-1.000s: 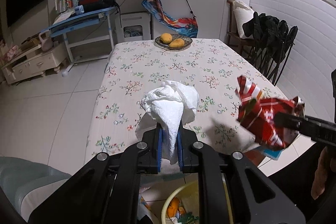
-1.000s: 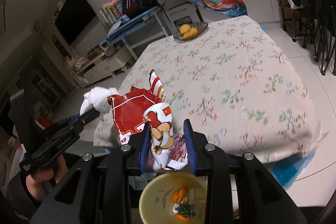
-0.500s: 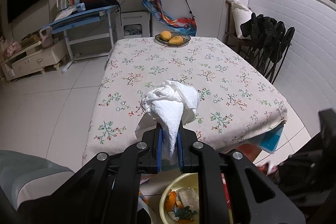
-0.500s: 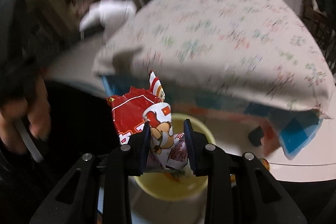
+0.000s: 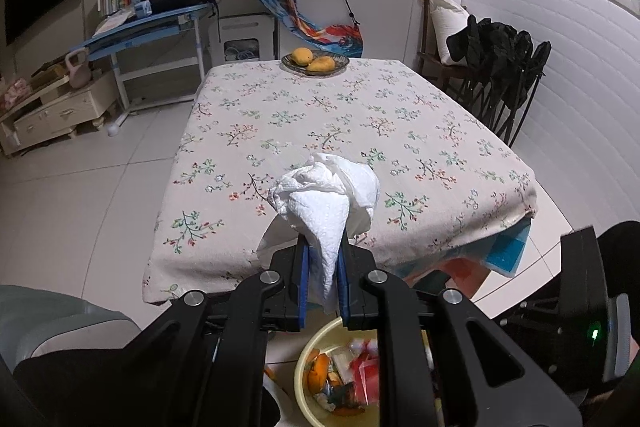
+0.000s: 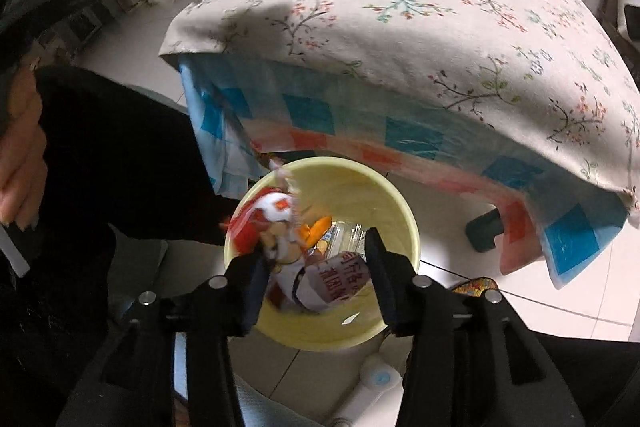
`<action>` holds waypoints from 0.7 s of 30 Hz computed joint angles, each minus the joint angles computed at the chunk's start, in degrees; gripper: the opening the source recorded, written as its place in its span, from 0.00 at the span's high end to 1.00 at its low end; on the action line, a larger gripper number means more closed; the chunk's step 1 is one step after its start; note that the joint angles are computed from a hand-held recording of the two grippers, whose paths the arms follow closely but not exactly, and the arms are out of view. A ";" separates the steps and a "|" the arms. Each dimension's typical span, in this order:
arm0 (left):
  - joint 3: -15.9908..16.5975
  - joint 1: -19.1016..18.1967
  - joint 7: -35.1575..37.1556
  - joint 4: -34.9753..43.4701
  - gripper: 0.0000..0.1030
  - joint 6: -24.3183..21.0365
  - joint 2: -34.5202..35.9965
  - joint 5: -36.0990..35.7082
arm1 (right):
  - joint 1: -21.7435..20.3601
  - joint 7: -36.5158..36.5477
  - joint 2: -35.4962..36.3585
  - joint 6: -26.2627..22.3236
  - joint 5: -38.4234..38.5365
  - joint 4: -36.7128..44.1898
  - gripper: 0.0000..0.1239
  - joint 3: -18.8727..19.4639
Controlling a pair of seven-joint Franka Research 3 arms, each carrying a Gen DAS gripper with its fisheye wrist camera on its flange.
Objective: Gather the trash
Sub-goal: 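Open the right tool to drop the chip bag while the left tool drops the tissue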
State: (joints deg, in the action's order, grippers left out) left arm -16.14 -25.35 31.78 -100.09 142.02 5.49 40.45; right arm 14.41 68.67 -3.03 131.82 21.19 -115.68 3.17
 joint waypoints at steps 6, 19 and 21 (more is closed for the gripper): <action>-0.51 -0.36 2.01 -0.78 0.89 0.65 0.14 -1.61 | -0.45 1.83 -0.87 3.29 2.08 -0.98 0.55 -0.45; -2.13 -1.39 14.74 -2.26 0.89 0.79 0.91 -10.34 | -1.64 5.20 -3.93 17.64 14.37 -4.76 0.45 -2.30; -2.51 -1.66 18.12 -1.92 0.89 0.11 1.52 -12.63 | -1.65 5.45 -3.96 18.43 14.90 -4.93 0.45 -2.34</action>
